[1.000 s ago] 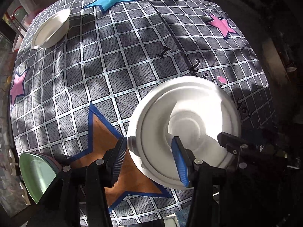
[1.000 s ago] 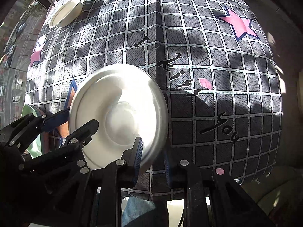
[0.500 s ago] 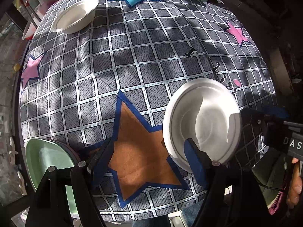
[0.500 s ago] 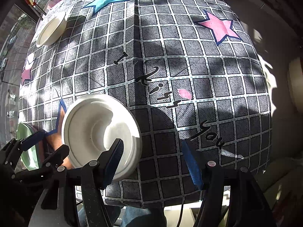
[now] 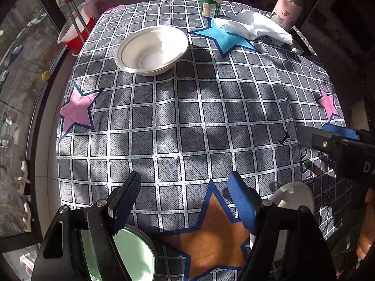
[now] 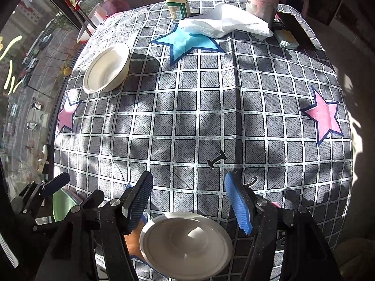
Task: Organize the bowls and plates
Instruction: 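Close the left tool on the rim of the last white bowl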
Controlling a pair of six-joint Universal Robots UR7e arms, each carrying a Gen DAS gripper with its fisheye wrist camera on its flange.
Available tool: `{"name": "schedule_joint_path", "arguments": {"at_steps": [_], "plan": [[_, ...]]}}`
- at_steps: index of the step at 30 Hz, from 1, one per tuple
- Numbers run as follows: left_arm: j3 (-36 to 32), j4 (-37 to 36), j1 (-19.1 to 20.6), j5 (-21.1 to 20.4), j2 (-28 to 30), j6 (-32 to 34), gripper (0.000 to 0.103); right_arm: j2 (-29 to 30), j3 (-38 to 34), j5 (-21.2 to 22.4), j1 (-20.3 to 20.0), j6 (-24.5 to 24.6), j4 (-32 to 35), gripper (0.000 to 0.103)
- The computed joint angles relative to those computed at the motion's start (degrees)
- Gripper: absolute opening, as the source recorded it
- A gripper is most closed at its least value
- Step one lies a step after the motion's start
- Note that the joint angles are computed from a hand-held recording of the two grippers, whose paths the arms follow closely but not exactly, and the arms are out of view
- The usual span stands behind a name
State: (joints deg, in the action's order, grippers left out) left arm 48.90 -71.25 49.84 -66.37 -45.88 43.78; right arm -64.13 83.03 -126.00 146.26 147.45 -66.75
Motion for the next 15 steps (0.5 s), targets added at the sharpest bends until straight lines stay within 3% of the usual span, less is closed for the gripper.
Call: {"name": "schedule_joint_path", "arguments": {"at_steps": [4, 9, 15], "plan": [[-10.6, -1.2, -0.3, -0.2, 8.1, -3.8, 0.079, -3.0, 1.1, -3.5, -3.2, -6.3, -0.2, 0.065], [-25.0, -0.8, -0.6, -0.1, 18.8, -7.8, 0.079, -7.9, 5.7, -8.1, -7.9, -12.7, -8.1, 0.065], [-32.9, -2.1, -1.0, 2.4, 26.8, -9.5, 0.079, -11.5, 8.9, -11.6, -13.3, -19.1, -14.4, 0.065]]}}
